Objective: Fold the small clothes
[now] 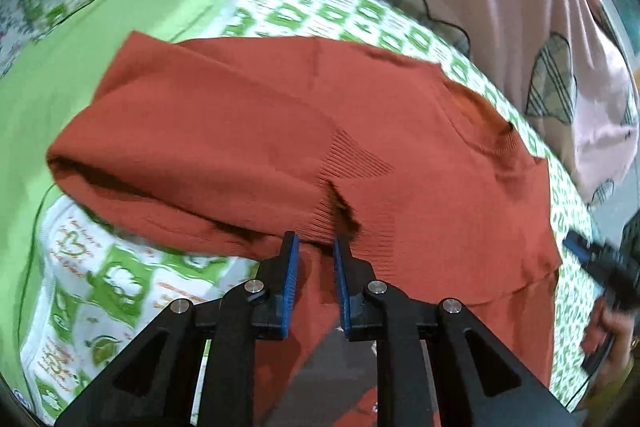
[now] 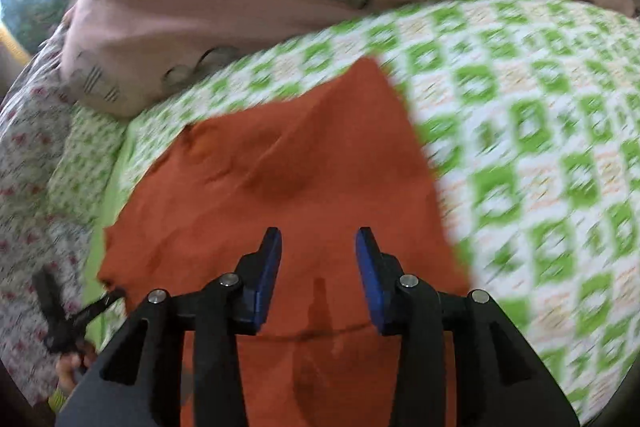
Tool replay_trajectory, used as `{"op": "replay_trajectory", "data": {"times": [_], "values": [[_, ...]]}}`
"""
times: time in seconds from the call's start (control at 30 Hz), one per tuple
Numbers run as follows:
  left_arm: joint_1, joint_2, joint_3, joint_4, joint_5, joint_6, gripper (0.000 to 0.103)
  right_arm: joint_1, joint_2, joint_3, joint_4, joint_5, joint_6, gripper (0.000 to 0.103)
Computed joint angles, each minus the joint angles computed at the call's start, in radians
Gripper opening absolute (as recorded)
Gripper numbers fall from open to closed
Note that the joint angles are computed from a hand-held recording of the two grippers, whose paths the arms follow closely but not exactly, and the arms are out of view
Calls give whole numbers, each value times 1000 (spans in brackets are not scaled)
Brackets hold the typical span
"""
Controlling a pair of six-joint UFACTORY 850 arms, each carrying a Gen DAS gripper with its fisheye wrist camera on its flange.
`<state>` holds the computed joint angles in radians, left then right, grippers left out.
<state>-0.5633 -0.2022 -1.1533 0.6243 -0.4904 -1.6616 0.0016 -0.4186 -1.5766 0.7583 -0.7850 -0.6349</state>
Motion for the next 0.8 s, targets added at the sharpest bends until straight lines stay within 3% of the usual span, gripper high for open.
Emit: {"op": "replay_trajectory", "data": {"times": [0.07,0.2,0.33,0.5,0.6,0.67,0.7,0.8], "values": [[10,8,9,0,1,-10,23,23,17,34,12,-32,-28,40],[51,-1,14,-124,59,69,49,76,33,77,14,-63,-54,40],[74,-17,18,-274,104,153,51,113,51,109,12,-84,-79,40],[82,3,64,-262,169,52,52,140,66,133,22,-89,-81,40],[98,-9,63,-118,196,-117,48,148,64,136,13,-86,-71,40],[105,-25,40,-37,175,-178,33,153,60,134,3,-81,-54,40],[109,-34,23,-36,156,-160,19,155,60,132,-2,-80,-49,40],[102,-28,-2,71,109,-221,8,158,65,130,-6,-70,-50,40]]}}
